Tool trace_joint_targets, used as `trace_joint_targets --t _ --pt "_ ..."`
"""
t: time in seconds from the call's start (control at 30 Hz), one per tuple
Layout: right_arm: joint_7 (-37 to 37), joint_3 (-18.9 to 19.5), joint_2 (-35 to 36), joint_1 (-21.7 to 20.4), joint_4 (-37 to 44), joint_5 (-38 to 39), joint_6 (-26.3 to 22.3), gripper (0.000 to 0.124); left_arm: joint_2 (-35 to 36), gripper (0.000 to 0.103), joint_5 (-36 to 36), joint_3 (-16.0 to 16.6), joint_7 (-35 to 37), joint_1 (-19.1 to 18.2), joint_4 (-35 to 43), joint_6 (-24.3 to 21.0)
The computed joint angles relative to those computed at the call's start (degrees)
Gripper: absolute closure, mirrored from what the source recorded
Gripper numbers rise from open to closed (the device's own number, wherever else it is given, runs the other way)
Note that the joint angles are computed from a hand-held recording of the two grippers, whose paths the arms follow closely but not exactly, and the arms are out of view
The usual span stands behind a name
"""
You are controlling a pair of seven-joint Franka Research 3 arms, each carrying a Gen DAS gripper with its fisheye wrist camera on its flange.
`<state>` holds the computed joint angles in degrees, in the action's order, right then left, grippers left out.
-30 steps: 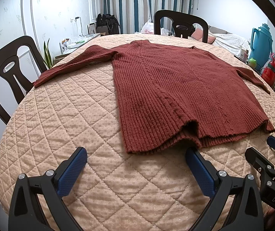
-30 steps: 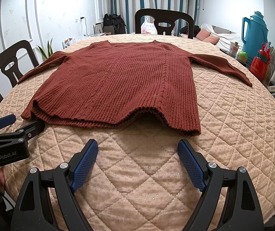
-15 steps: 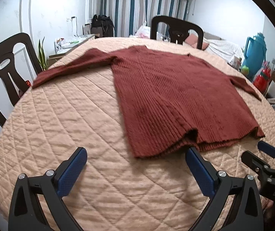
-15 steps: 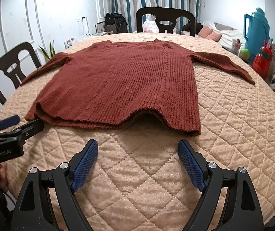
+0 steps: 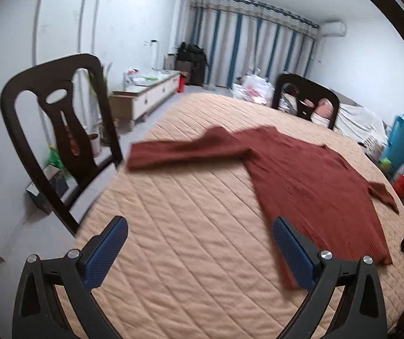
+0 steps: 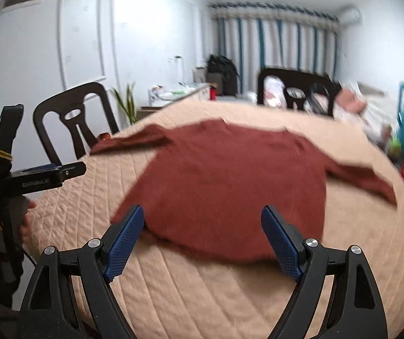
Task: Fold small clothes
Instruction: 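Reach the right gripper to a sweater sleeve cuff and close on it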
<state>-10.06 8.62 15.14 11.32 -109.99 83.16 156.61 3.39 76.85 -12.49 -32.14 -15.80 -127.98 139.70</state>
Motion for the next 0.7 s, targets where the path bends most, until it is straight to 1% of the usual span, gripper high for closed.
trace_joint_targets --t 0.07,0.1,0.13,0.17,0.23,0.27,0.33,0.37,0.4,0.43,0.47,0.5,0.53,0.57,0.6,0.63,0.67,0.7 --pt "-0.1 0.6 1.1 0.4 2.3 -0.8 -0.2 0.038 -1.2 0.000 0.2 0.6 -0.5 0.8 -1.2 0.5" --pt "2.2 1.8 2.8 1.1 5.1 -3.8 0.8 0.038 -1.8 0.000 0.6 1.0 -1.0 1.4 -1.8 1.0" --pt "0.4 1.1 3.6 1.5 6.0 -3.8 -0.9 0.038 -2.3 0.000 1.0 1.3 -1.5 2.0 -2.3 1.3" --pt "0.5 1.8 4.0 1.9 6.4 -4.5 0.4 0.038 -2.5 0.000 1.2 1.4 -1.8 2.6 -2.6 1.6" --pt "2.3 2.5 7.0 4.2 9.3 -10.0 2.8 0.039 -3.5 0.000 1.6 1.8 -2.2 3.8 -3.7 2.6" --pt "6.5 2.9 9.6 6.1 11.9 -16.0 4.6 0.039 -3.9 0.000 1.4 1.9 -2.5 4.3 -4.2 2.8" --pt "8.4 3.2 11.4 6.2 13.4 -19.8 2.4 0.040 -5.0 0.000 1.9 2.1 -3.6 5.4 -5.4 3.1" --pt "10.7 3.3 13.0 7.0 15.2 -22.5 2.1 0.040 -5.4 0.000 1.2 2.0 -3.4 5.8 -5.8 2.9" --pt "14.3 3.2 15.7 8.8 17.9 -26.6 2.9 0.041 -5.7 0.000 1.1 2.2 -3.5 6.4 -6.2 3.1" --pt "13.9 3.7 16.3 8.7 18.6 -27.3 2.3 0.042 -6.0 0.000 1.4 2.3 -4.0 6.9 -6.7 3.4" --pt "14.3 4.2 17.6 8.9 20.1 -29.3 1.3 0.048 -6.1 0.000 0.9 2.2 -3.9 7.3 -6.7 3.3" --pt "15.3 4.1 19.6 10.2 22.3 -32.3 1.4 0.058 -6.4 0.000 0.8 2.3 -3.8 7.7 -7.1 3.6" --pt "16.8 3.8 20.5 11.2 23.4 -34.6 1.8 0.062 -6.7 0.000 1.3 2.4 -4.4 8.2 -7.5 3.9" --pt "17.2 3.1 21.2 12.5 24.2 -35.2 1.8 0.066 -6.6 0.000 1.3 2.5 -4.8 8.6 -7.6 4.0" --pt "19.8 3.7 23.9 13.3 27.1 -39.0 2.1 0.067 -6.5 0.000 1.3 2.6 -5.1 9.0 -7.8 4.4" --pt "20.3 4.5 24.5 12.9 28.0 -40.3 1.5 0.067 -6.5 0.000 1.6 2.7 -5.7 9.4 -8.0 4.9" --pt "21.6 3.6 25.5 14.1 29.5 -41.7 0.7 0.067 -6.4 0.000 1.3 2.9 -6.1 9.8 -8.1 5.2" --pt "25.0 3.0 28.3 15.5 33.1 -45.7 -0.3 0.067 -6.3 0.000 1.2 3.2 -6.5 10.3 -8.3 6.1"
